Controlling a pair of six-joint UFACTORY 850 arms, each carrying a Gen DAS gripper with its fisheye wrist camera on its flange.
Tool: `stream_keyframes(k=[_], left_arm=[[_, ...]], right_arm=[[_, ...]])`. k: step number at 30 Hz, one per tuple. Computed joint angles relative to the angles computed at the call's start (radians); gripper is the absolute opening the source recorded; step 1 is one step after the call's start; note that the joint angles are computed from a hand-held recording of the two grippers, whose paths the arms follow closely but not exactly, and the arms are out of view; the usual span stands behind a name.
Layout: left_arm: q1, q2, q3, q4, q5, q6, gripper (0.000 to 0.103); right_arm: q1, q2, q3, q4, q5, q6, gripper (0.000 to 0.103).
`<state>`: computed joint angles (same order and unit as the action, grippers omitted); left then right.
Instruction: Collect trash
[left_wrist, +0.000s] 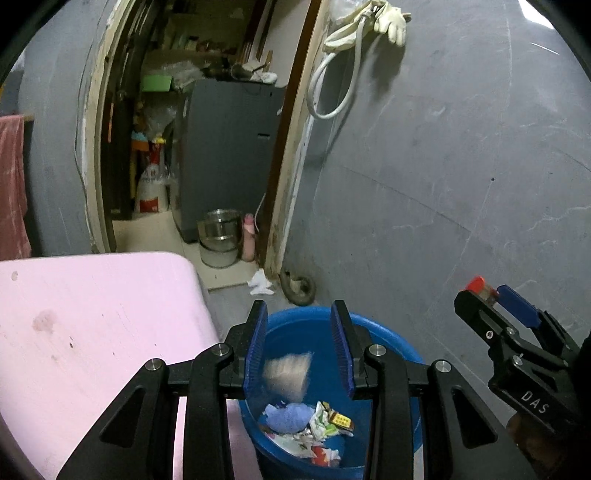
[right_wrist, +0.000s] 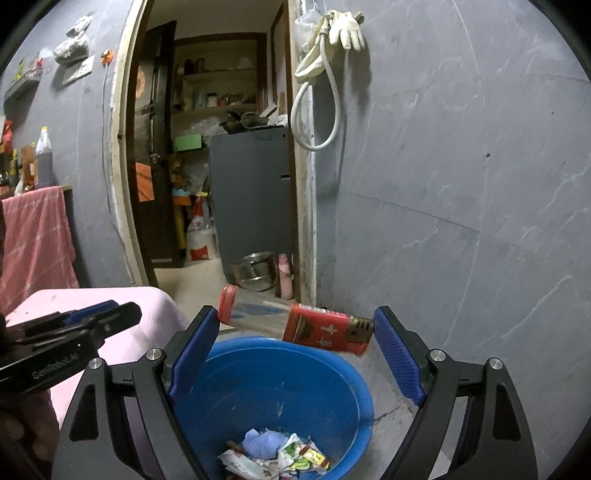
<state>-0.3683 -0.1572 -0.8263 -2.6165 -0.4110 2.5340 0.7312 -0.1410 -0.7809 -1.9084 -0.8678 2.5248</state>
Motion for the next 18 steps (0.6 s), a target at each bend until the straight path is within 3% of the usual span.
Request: stream_keyframes(k=[8,16,18], left_arm=[[0.012,-0.025,-0.029,0.129,0.029,-0.147,0.031],[0.03,-0.005,-0.016,0.106,0.011,-0.145,0.043],[0.034,0.008,-0.006,0.085,0.005,-0.122,0.05]], right_arm=[[-0.008,0.001,0.002,-0.005,0.021,0.005,0.086],[-0.003,-0.002,-0.005,0.009,0.0,0.01,0.09],[0.001,-0.002,-0.003,0.005,-0.01,0.019,0.091]])
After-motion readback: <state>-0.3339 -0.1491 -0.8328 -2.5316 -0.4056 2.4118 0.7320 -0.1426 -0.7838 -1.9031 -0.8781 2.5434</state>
